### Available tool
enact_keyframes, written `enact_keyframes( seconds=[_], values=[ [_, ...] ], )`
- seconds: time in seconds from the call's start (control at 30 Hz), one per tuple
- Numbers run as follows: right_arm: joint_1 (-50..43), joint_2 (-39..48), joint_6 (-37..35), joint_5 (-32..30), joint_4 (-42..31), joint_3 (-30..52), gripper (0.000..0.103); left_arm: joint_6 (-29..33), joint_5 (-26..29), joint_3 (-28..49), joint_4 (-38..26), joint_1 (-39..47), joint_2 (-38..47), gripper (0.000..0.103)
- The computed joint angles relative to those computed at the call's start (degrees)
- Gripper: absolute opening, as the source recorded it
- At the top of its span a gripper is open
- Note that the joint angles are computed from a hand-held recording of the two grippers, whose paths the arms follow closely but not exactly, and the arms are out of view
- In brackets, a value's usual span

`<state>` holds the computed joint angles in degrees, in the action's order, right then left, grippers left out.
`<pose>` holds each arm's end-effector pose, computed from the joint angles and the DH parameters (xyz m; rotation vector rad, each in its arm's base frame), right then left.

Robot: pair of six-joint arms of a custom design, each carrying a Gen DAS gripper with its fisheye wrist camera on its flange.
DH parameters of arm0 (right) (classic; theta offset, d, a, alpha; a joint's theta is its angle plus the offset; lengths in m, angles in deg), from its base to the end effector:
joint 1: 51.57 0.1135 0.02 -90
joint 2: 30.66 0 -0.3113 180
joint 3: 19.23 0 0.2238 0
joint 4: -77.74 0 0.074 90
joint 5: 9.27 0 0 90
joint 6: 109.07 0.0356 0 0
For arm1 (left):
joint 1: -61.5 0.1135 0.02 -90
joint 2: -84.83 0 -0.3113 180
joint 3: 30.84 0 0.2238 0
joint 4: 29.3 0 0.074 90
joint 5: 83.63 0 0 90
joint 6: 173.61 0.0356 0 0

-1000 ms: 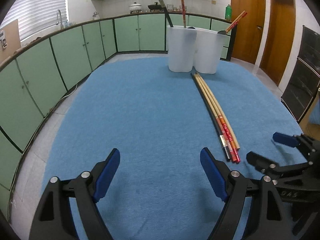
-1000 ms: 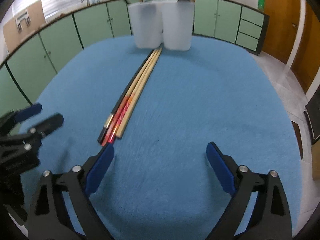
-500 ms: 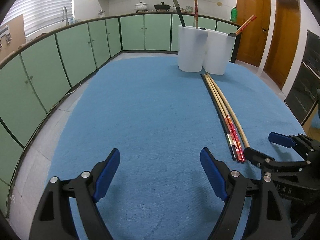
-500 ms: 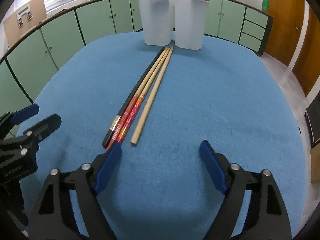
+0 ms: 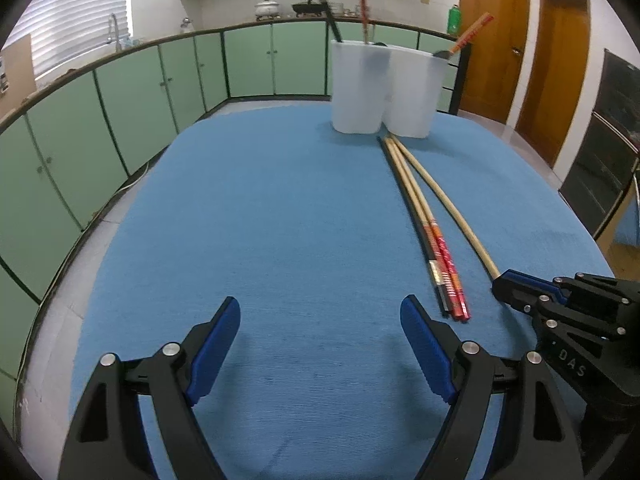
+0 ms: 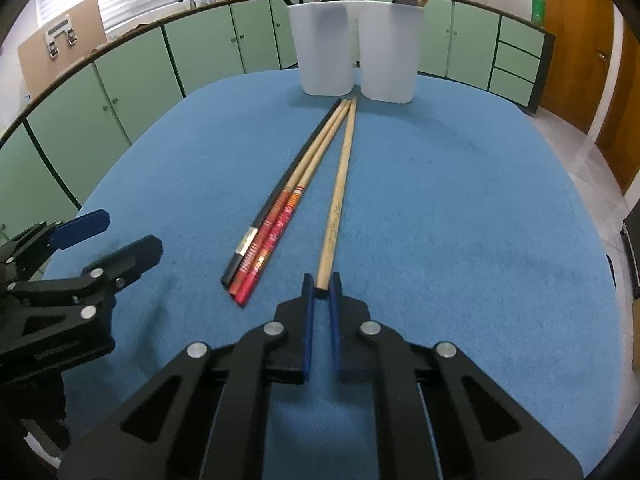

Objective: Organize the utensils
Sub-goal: 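Close the right tool on a wooden chopstick while the left tool reaches the black chopstick, then grasp the black chopstick with the left tool while the right tool lifts its wooden chopstick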

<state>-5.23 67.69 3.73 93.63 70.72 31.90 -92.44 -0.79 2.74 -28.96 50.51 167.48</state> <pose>0.1996 0.1976 0.1690 -0.4199 2.4616 0.2245 0.1961 -0.0336 0.1710 -0.0114 2.4124 -0.0077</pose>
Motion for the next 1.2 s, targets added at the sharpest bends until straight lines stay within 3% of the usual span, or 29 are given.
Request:
enact_keyframes(
  seconds=[0.4, 0.63, 0.8, 0.93, 1.2],
  values=[
    [-4.52, -4.08, -0.60, -1.98, 2.48, -5.64, 0.006, -2.01, -2.33, 2.59, 0.51, -7.92, 4.87, 0.081],
    [-4.87, -4.08, -0.36, -2.72, 3.66, -6.34, 0.006, -1.88, -0.58, 3.67, -0.64, -5.93, 6.56, 0.082],
    [-4.89, -4.27, -0.47, -2.63, 3.51, -6.40, 0.006, -2.28, -2.29, 5.56, -2.43, -7.41, 8.50, 0.083],
    [-5.42, -4.78, -0.65, -3.56, 3.29, -6.62, 0.006, -2.35, -2.75, 4.93, -2.26, -6.74, 7.69, 0.077],
    [-6.00, -4.68, -1.41, -4.40, 4.39, -7.04, 0.008, -2.79, -3.14, 3.92, -2.76, -3.92, 6.17, 0.077]
  ],
)
